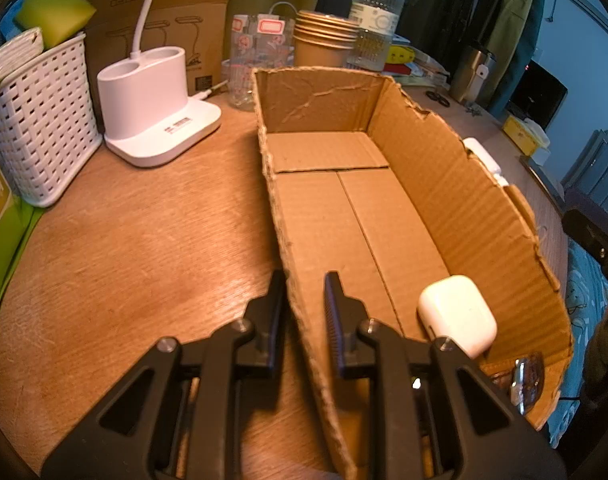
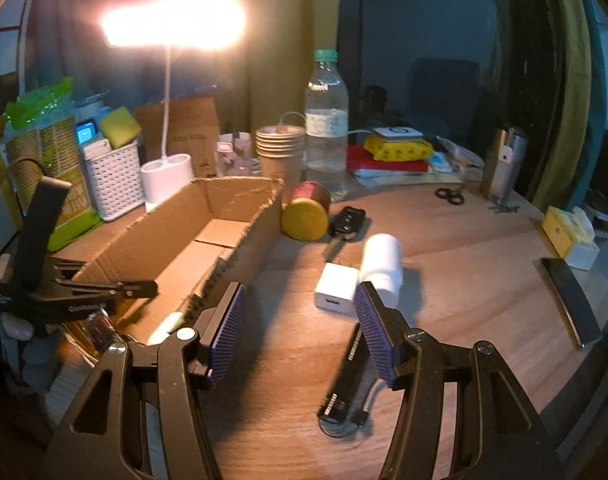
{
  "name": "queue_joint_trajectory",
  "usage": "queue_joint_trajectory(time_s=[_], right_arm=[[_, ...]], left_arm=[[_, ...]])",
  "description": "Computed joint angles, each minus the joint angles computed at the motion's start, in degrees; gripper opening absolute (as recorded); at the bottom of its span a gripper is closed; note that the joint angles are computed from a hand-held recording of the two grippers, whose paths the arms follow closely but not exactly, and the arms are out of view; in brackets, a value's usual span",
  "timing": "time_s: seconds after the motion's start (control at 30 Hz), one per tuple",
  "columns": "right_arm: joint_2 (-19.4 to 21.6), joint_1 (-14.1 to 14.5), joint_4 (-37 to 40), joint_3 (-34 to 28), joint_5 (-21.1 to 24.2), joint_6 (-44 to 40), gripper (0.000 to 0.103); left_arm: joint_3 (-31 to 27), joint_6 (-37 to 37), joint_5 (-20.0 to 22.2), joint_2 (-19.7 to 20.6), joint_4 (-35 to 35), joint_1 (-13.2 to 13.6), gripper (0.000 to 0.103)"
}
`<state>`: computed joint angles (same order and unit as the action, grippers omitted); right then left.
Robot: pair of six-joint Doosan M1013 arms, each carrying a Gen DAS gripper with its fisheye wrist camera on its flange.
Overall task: Organize rigid objects
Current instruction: 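Move the right gripper to the black flashlight and close on it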
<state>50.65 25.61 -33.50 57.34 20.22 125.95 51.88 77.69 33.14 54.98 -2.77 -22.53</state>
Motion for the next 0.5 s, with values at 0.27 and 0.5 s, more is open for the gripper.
queue_joint_trajectory(time_s=[0.27,0.5], right_arm=[[0.0,-0.2,-1.5,0.5,2.4,2.1,0.060],[1.0,-0.4,1.2,-0.8,5.7,-0.1,0.060]], left_arm=[[0.0,0.0,0.0,0.0,0.0,0.0,0.021],[0.0,0.0,0.0,0.0,0.0,0.0,0.021]])
